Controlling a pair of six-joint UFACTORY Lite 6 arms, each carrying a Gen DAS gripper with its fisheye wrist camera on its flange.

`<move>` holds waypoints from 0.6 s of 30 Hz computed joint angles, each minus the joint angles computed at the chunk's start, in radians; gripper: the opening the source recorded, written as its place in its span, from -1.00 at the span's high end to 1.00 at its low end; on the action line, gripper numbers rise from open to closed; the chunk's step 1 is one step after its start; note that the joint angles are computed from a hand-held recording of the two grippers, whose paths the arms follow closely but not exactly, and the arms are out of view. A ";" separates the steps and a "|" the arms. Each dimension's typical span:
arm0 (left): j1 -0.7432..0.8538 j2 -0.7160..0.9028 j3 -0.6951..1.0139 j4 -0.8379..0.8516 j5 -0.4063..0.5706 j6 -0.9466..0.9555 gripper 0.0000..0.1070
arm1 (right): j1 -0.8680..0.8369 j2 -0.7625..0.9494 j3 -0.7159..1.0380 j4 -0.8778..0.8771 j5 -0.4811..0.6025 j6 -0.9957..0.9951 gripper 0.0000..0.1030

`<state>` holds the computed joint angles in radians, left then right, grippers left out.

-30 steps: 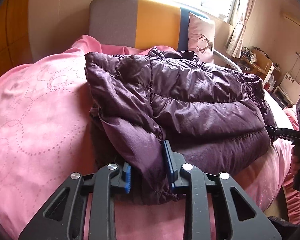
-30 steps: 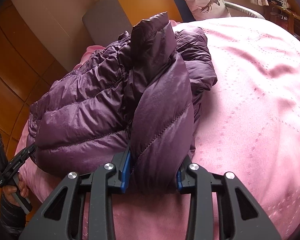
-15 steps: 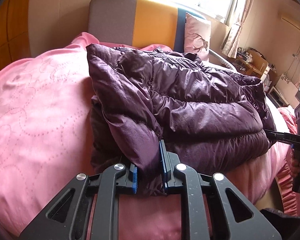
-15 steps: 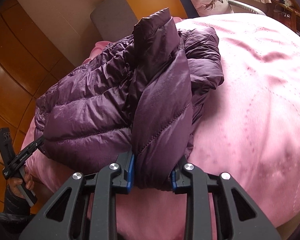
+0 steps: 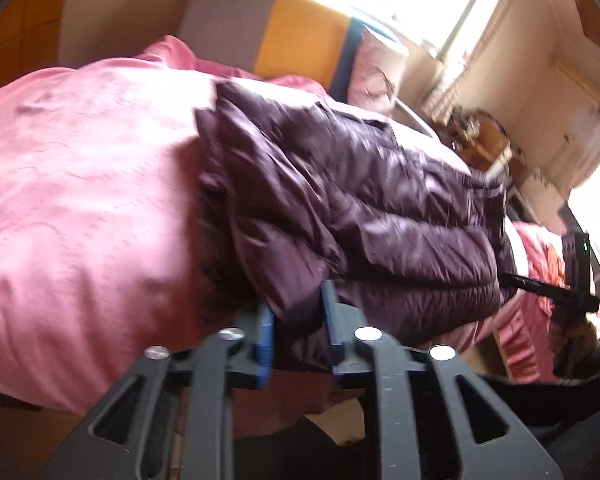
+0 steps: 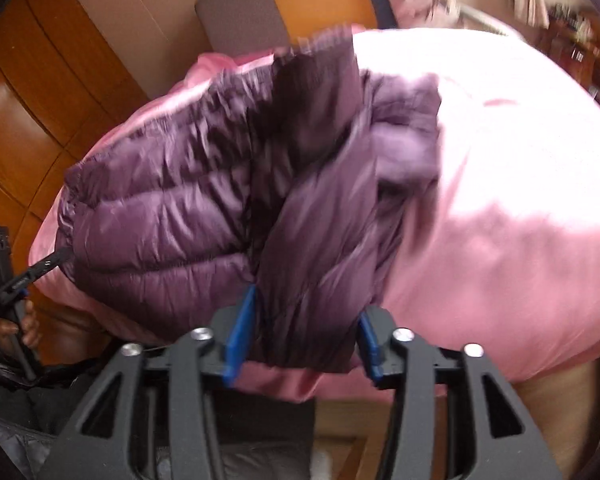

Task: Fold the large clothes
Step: 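Grasp the folded jacket edge with both tools and fold it over again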

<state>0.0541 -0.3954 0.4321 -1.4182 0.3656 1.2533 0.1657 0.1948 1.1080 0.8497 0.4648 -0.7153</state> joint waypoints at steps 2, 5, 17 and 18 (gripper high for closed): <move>0.047 -0.004 0.019 -0.043 0.005 0.041 -0.12 | 0.007 0.008 0.056 -0.045 -0.045 0.046 -0.24; 0.062 0.091 0.106 -0.100 -0.001 0.107 -0.16 | 0.010 0.026 0.113 -0.035 -0.095 0.038 -0.34; -0.057 0.385 0.354 -0.265 -0.120 0.308 0.78 | 0.085 0.338 0.477 -0.372 -0.116 0.330 0.69; -0.068 0.365 0.340 -0.287 -0.140 0.345 0.88 | 0.088 0.319 0.458 -0.371 -0.122 0.328 0.73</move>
<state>-0.0136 -0.0307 0.7721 -1.7056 0.2258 1.5981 0.2534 0.5143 1.5662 0.4788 0.3432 -0.3877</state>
